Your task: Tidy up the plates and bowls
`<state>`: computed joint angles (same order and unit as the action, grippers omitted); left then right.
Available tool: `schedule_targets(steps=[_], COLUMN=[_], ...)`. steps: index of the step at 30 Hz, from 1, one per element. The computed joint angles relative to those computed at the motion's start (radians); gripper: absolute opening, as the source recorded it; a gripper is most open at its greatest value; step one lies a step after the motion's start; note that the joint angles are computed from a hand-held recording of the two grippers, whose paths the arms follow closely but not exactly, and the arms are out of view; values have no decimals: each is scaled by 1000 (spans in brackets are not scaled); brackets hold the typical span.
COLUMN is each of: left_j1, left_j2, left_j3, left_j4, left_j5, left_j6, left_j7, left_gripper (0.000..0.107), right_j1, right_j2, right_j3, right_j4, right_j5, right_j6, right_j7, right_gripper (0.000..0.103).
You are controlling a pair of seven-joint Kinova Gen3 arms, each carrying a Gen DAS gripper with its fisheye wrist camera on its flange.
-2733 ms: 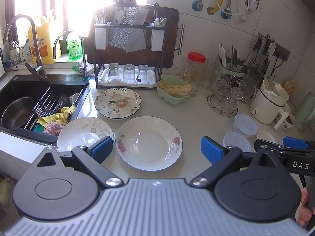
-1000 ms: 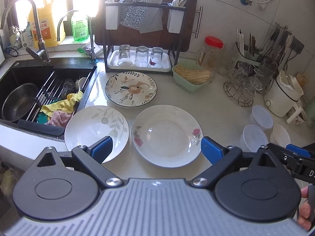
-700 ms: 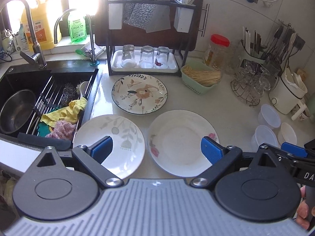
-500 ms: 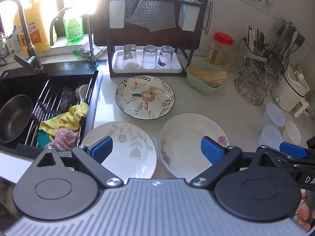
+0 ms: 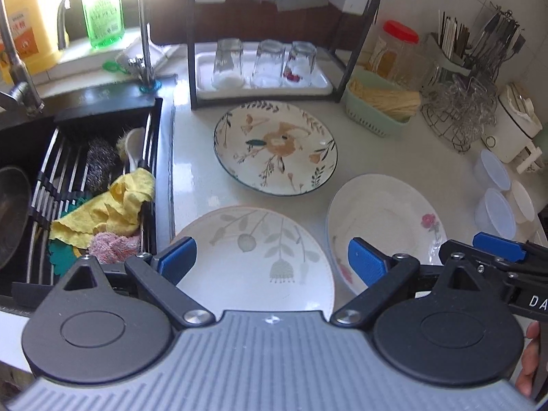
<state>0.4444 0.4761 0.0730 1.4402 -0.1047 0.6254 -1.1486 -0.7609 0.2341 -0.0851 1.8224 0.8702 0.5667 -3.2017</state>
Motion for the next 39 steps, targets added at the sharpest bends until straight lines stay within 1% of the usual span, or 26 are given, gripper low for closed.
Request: schedule_targets(steps=[1,3,4,6,8,9,10,11,12,13,14,15,16,17,18,21,23,24,26,29,31,34,37,39], left_j1=[-34,-78,-90,-134,-171,-182,-189,-196,-210,-222,-236,-256,-266,-275,-288,-338,-351,-349,-338,-367,-379,-377,-378,-409], left_j2=[13,28,37,61,81,89,94,100,106,111,118,128,138,147,154,172,184,186,187,197,205,214,229,244], left_j3=[22,43,44,62,74,72,69,67,71,74,76,85,86,86,91,131,144,140,129,147,153,147,142,158], left_j4=[-5,2,0,-7,-5,1,7,11,19,29,37,41,38,33,32,27,19,18,20,16,7,-12,-49,-67], left_j5=[23,50,57,93,132,145,153,161,174,185,201,221,235,249,264,318,338,342,342,376,395,408,416,455], left_j6=[9,-6,-4,8,9,4,-3,-6,-15,-29,-43,-51,-50,-45,-46,-36,-25,-24,-31,-28,-17,1,50,85], left_j7=[-34,-96,-116,-171,-216,-231,-245,-257,-275,-291,-302,-316,-322,-324,-333,-383,-421,-432,-446,-480,-499,-509,-511,-518], left_gripper=[96,96,95,90,88,87,86,84,82,80,78,76,71,65,64,52,34,32,25,23,22,22,22,22], right_j1=[-13,-23,-22,-18,-15,-15,-17,-23,-28,-34,-54,-65,-63,-57,-54,-65,-81,-89,-103,-103,-118,-133,-108,-68], right_j2=[20,52,63,81,102,110,118,125,134,145,153,160,165,173,181,199,212,218,233,243,248,249,253,251], right_j3=[1,-4,-3,0,-2,0,2,9,14,16,35,48,51,50,50,69,91,101,118,131,152,186,172,137], right_j4=[-20,-51,-60,-68,-87,-93,-99,-101,-109,-121,-128,-130,-129,-136,-142,-147,-152,-154,-165,-162,-155,-125,-123,-132], right_j5=[-14,-29,-46,-95,-160,-188,-214,-231,-253,-268,-274,-279,-292,-314,-333,-364,-374,-377,-382,-397,-392,-387,-418,-456], right_j6=[25,49,42,14,8,2,-5,-17,-15,-3,3,-1,-15,-19,-23,-49,-60,-61,-54,-77,-93,-150,-169,-164], right_j7=[-1,-9,-6,2,31,48,60,64,77,88,82,72,76,90,103,116,109,106,98,93,80,40,78,139], right_gripper=[80,80,80,75,64,61,55,49,47,40,34,33,33,28,25,23,22,21,17,12,11,9,10,10])
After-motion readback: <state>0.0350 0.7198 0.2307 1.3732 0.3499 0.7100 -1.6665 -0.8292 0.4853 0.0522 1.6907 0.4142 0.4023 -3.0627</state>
